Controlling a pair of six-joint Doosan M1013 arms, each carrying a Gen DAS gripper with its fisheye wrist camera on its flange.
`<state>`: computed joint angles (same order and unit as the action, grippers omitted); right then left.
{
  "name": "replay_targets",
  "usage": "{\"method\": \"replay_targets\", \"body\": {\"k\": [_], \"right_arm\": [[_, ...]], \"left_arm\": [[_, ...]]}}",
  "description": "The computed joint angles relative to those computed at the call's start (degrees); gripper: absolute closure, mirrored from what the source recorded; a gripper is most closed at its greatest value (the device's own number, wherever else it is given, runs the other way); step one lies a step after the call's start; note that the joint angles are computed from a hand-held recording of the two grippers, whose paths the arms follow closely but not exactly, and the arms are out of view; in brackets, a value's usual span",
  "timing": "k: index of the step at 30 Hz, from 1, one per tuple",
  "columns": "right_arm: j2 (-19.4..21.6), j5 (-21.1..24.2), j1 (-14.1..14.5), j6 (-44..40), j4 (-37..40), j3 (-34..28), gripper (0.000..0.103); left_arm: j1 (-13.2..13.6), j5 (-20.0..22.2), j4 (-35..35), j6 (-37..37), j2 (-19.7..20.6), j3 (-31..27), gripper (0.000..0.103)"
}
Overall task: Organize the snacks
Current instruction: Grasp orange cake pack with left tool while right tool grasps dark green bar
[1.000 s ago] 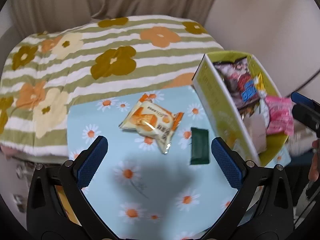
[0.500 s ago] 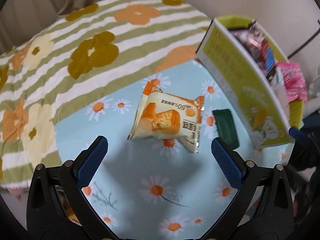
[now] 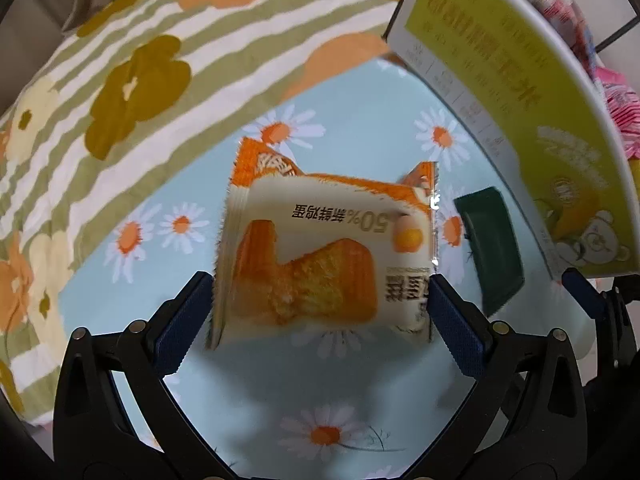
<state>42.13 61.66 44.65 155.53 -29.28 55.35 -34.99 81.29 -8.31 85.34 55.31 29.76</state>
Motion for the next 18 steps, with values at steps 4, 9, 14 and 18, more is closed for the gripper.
{"method": "replay_targets", "body": {"k": [4, 9, 14, 18], "right_arm": [[1.46, 1.24, 0.18, -1.03, -0.64, -1.81, 0.001], [2.53, 2.37, -0.19, -0.68, -0.72, -2.60, 0.002], [2.89, 3.08, -0.73, 1.41, -0.95, -2.36, 0.002], [3.08, 2.93, -0.88, 1.37, -0.67, -2.27, 0.006]], "left_arm": [[0.37, 1.37, -3.13, -0.66, 1.73, -2.08, 0.000], [0.14, 0.62, -2.46, -0.90, 2.48, -2.97, 0.000], [-0.01, -1.50, -1.85, -0.09, 2.18, -2.08, 0.000], [-0.02, -4.46, -2.21, 1.58, 0.73, 0.65, 0.015]]}}
